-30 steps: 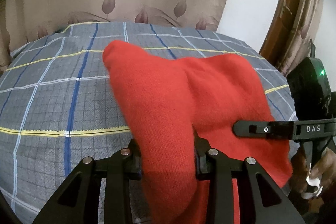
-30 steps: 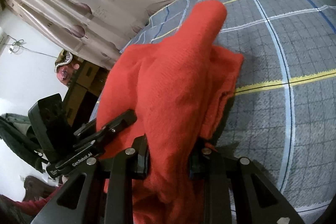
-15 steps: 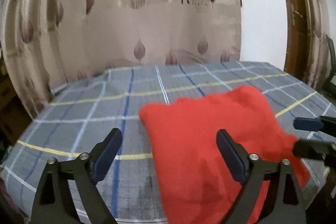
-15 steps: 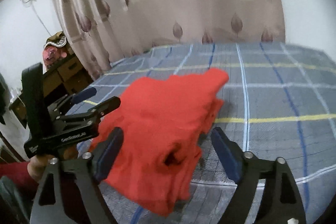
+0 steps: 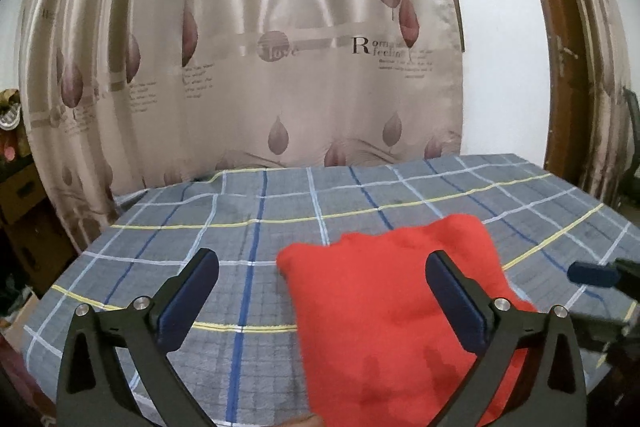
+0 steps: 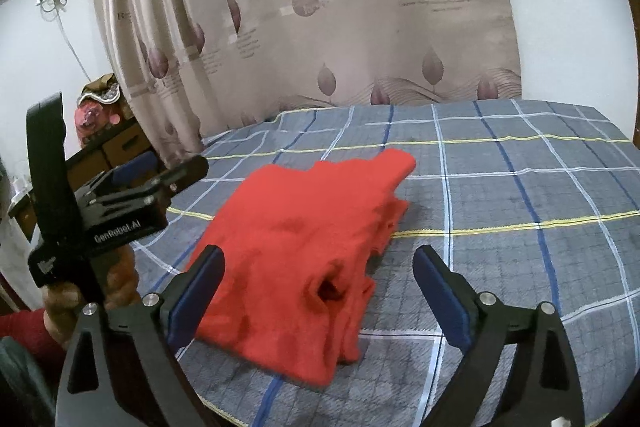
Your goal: Fold small clothes
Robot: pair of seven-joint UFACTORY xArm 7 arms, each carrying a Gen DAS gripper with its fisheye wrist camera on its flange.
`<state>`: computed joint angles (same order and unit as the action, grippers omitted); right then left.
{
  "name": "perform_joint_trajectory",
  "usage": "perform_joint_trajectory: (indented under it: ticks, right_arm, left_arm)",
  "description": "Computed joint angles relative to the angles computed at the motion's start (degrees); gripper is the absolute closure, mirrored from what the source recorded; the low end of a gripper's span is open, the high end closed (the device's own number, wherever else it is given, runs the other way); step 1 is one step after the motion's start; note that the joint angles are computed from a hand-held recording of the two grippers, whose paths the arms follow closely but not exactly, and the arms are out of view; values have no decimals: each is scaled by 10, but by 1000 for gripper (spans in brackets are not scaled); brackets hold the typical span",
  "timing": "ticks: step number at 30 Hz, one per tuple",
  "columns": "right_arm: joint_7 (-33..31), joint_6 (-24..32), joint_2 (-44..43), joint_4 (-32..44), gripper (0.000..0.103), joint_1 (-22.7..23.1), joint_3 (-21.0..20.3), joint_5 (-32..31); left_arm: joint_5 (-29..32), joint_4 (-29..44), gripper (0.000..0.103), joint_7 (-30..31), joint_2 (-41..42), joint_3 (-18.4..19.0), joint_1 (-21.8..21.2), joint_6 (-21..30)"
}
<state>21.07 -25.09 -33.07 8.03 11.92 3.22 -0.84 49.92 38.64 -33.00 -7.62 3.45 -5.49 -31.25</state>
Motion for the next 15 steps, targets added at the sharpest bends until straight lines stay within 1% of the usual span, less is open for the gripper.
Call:
perform_joint_trajectory:
  ticks: [1, 2, 5, 7, 10, 15]
  right_arm:
    - [0, 1, 1, 0, 8, 2, -2, -3]
    - [-1, 2, 1, 0, 8, 4, -3, -4]
    - [-2, 3, -2, 0, 8, 1, 3, -4]
    - [-4, 6, -3, 0, 8, -4, 12, 0]
    - [-4, 8, -2, 1, 7, -1, 11, 0]
    - [-6, 12, -2, 3, 6, -1, 13, 1]
  left_arm:
    - [25, 7, 0, -24, 1, 8, -2, 1]
    - [36, 10, 0, -37, 0, 10, -2, 2]
    - [54, 18, 0, -59, 2, 11, 1, 4]
    - [82, 29, 0, -87, 6, 13, 2, 7]
    - [112, 40, 0, -120, 10, 12, 8, 10]
    - [101, 34, 0, -109, 6, 1, 15, 16]
